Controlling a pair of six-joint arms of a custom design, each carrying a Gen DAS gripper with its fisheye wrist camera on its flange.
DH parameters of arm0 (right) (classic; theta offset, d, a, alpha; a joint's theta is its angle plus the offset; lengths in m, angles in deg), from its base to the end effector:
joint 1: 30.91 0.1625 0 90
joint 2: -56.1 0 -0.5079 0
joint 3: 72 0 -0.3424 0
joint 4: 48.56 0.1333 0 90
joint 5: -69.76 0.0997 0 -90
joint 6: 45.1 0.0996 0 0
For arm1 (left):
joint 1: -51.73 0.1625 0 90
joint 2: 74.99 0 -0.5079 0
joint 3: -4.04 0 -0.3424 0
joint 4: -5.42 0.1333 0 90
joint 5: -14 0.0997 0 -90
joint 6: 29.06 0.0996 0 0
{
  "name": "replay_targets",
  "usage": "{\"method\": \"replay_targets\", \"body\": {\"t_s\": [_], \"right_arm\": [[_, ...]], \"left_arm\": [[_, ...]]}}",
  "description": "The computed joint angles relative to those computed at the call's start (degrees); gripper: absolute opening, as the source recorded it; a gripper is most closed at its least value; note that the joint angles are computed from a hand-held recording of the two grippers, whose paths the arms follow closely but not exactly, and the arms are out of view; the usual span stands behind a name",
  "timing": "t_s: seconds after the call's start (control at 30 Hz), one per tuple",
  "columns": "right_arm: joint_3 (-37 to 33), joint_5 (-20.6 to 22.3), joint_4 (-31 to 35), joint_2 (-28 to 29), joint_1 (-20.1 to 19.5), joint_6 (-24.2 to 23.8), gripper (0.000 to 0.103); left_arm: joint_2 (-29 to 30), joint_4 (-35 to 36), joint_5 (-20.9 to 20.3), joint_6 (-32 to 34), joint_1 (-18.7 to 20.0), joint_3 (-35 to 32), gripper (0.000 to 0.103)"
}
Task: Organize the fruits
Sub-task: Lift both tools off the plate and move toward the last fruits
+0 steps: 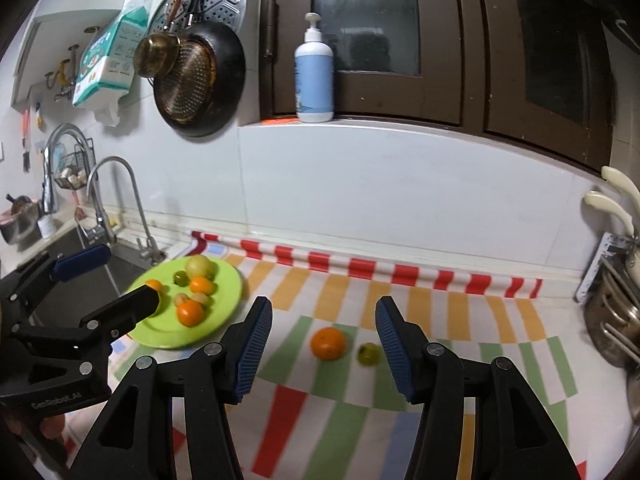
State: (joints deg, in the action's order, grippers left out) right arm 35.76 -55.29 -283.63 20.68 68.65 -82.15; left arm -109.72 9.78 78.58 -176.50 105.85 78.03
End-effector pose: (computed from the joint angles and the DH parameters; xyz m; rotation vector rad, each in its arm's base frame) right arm 0.1789 -0.6039 0.2016 0.3587 -1.9907 1.2614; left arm -0.2552 -0.6532 0.1009 1.2152 2.2195 -1.0950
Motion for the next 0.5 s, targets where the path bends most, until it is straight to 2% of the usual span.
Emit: {"method": "replay_targets", "body": {"t_s": [0.23,0.5], "right_arm": [[1.3,0.7,1.2,-1.7,-2.3,-0.6,0.055],[0.1,2.1,5.6,-1.8,-5.6,-1.9,0.055]], "left_arm": [[3.9,3.3,2.1,0.5,-0.2,-4.4,0.081],[10.2,11.1,3.8,2.7,1.1,-13.3,0.08]]}}
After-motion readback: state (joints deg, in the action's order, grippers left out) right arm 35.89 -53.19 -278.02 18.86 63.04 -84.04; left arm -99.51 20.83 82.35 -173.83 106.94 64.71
